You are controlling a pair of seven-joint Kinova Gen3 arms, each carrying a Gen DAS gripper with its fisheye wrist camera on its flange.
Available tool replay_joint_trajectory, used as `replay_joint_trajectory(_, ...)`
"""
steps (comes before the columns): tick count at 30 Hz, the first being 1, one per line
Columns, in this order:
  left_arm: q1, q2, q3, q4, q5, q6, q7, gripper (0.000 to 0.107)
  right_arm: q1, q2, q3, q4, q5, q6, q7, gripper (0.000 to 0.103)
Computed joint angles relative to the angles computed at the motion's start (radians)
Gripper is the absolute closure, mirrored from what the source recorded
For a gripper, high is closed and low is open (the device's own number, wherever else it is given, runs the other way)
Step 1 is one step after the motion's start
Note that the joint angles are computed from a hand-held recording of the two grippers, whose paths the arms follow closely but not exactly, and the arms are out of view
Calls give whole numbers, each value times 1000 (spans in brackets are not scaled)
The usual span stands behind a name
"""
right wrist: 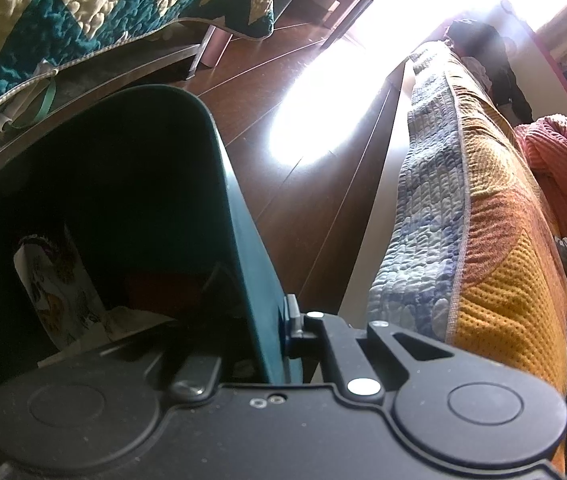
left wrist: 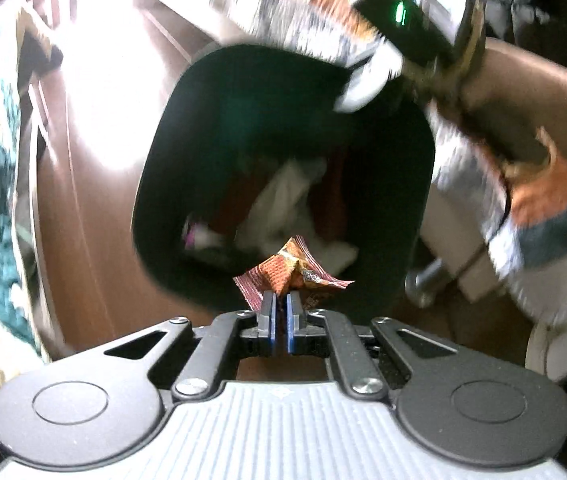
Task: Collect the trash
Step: 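Carry the red snack wrapper into the green bin and open the left tool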
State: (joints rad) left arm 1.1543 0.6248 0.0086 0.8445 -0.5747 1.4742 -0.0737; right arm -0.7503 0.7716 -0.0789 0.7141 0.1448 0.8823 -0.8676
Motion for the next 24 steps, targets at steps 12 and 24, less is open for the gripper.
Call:
replay_joint_trajectory(12, -134, 212, -58, -301, 98, 108, -195, 103, 20, 27, -4, -63, -37, 45, -13, 97)
replay_joint_trajectory(24, -175, 275, -68, -339, 201, 130, -236, 103, 31, 46, -4, -99, -64, 60, -40, 96)
